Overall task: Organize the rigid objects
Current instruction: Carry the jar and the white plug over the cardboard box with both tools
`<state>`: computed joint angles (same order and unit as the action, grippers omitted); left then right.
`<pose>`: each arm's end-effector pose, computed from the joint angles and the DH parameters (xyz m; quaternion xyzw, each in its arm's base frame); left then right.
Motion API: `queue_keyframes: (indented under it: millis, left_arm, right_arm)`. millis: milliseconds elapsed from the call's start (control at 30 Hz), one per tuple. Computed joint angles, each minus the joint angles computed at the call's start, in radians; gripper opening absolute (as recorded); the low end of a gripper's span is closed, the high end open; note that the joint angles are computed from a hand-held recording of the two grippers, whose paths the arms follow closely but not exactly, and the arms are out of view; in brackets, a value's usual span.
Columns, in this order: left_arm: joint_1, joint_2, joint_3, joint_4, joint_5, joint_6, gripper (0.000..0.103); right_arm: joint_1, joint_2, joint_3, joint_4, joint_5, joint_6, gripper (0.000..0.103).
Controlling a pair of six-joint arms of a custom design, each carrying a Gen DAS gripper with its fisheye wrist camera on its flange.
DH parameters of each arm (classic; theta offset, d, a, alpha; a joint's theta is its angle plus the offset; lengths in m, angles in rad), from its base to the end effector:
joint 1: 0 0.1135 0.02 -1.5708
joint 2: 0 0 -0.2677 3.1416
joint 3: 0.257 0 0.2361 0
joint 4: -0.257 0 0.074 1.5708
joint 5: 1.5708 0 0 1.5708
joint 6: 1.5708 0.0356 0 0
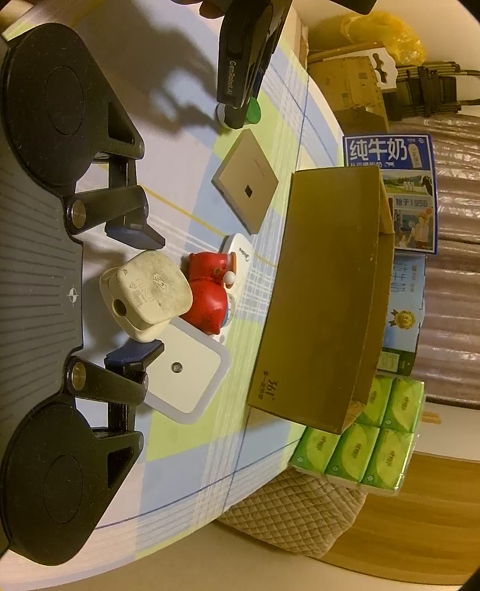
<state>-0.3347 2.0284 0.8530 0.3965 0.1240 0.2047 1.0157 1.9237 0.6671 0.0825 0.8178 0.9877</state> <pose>0.3380 -0.1222 0.0892 0.2684 0.8812 -0.0821 0.3804 0.1687 0.2227 0.0754 0.0658 0.9006 -0.0577 0.4258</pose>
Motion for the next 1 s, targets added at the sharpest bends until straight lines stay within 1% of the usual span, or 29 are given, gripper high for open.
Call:
queue_keyframes:
  millis: [300, 533, 733, 867, 1000]
  left_arm:
    - [-0.015, -0.048, -0.01, -0.004, 0.039, -0.024, 0.023]
    - [-0.034, -0.093, 0.008, -0.048, 0.063, -0.025, 0.023]
    - [-0.051, -0.134, 0.037, -0.061, 0.066, -0.026, 0.023]
    - [-0.055, -0.136, 0.086, -0.092, 0.073, -0.037, 0.023]
    - [-0.066, -0.127, 0.138, -0.099, 0.071, -0.044, 0.023]
  right_arm:
    - [0.005, -0.012, 0.012, -0.005, 0.026, -0.019, 0.05]
    - [-0.019, -0.079, 0.001, -0.008, 0.057, -0.071, 0.05]
    - [-0.055, -0.148, -0.006, 0.025, 0.067, -0.151, 0.05]
    - [-0.106, -0.184, -0.005, 0.089, 0.053, -0.253, 0.05]
    - [-0.162, -0.209, -0.001, 0.158, 0.032, -0.342, 0.05]
